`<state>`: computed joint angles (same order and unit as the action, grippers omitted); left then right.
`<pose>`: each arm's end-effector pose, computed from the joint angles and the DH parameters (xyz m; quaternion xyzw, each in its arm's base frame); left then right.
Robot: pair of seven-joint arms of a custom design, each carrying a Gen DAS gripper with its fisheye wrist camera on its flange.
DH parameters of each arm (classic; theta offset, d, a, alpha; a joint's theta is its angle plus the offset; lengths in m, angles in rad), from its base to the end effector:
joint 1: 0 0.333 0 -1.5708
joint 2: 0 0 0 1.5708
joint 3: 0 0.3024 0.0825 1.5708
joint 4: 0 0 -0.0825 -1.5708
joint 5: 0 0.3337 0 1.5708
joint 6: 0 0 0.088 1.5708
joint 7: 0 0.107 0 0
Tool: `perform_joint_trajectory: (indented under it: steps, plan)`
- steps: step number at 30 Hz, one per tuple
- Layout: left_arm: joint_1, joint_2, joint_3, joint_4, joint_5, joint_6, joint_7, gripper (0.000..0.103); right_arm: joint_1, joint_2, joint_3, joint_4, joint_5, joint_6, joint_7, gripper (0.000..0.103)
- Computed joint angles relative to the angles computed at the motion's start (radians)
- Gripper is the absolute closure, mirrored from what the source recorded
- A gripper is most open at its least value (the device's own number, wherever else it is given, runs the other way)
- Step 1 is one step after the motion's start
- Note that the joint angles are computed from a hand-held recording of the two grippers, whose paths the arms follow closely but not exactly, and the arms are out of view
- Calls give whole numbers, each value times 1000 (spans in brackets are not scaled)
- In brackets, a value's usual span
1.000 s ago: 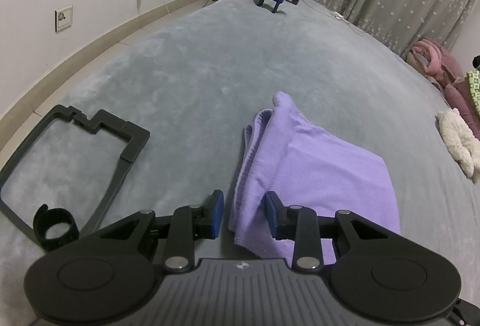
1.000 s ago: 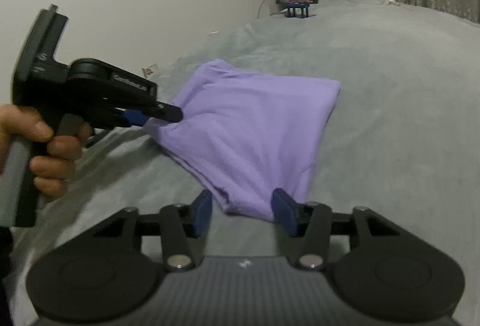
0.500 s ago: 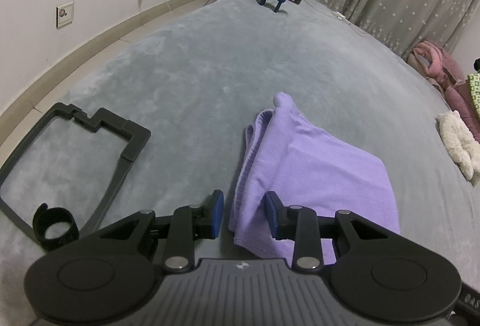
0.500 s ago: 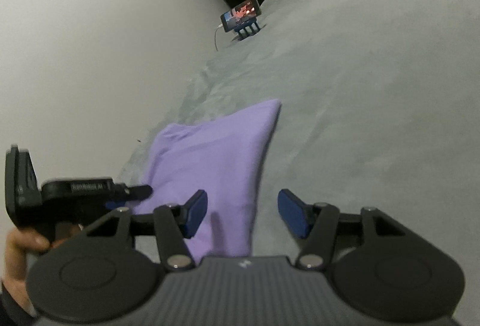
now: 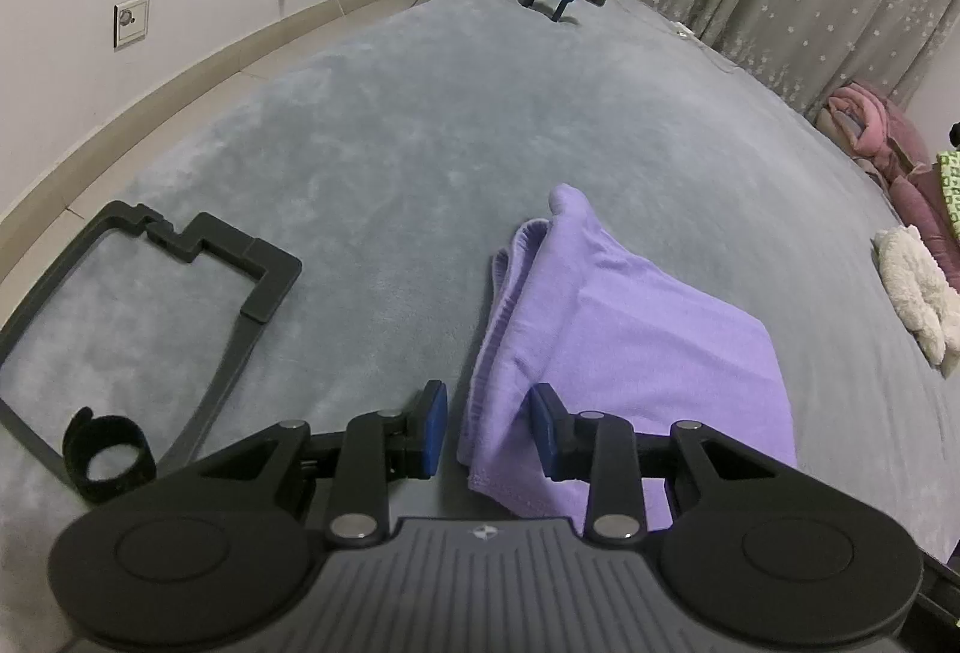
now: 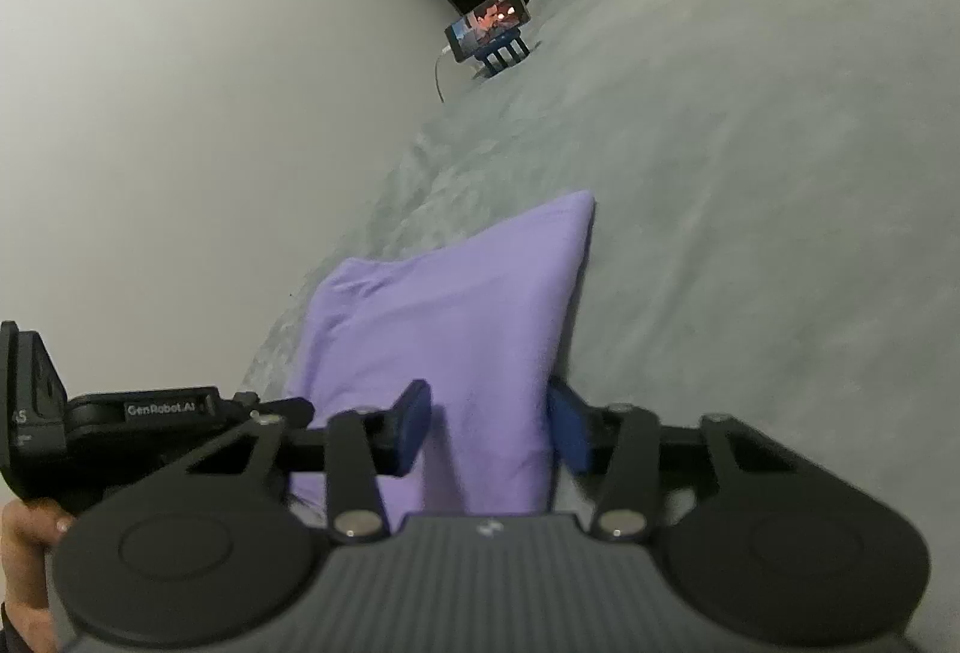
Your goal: Fold clothes
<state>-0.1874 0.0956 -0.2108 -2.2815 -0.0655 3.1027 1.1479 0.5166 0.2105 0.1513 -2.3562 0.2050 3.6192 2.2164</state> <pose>0.4989 -0.2015 0.4216 -0.6922 0.6277 -0.3388 0.1097 0.4334 0.3040 0.3987 -0.5363 0.6804 -0.0464 0.4972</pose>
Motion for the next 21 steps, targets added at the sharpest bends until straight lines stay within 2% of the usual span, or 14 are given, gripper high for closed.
perform_joint_trajectory:
  steps: [2,5,7,10,16,21]
  plan:
    - [1,0,-1,1,-4,-2,1,71,-26,9,16,6,-34,3,44,73]
    - [3,1,-5,2,-16,-2,7,71,-19,17,9,9,-29,4,51,83]
    - [-6,2,5,3,4,-2,-9,71,-4,16,-1,10,-12,6,36,86]
    - [-9,2,9,4,22,-3,-16,71,57,2,-35,18,79,-12,-50,88]
    - [24,-3,-36,7,-85,-18,79,71,164,-33,-90,41,291,-56,-262,89]
    - [23,-6,-60,13,-164,-35,167,70,288,-73,-154,76,590,-100,-566,90]
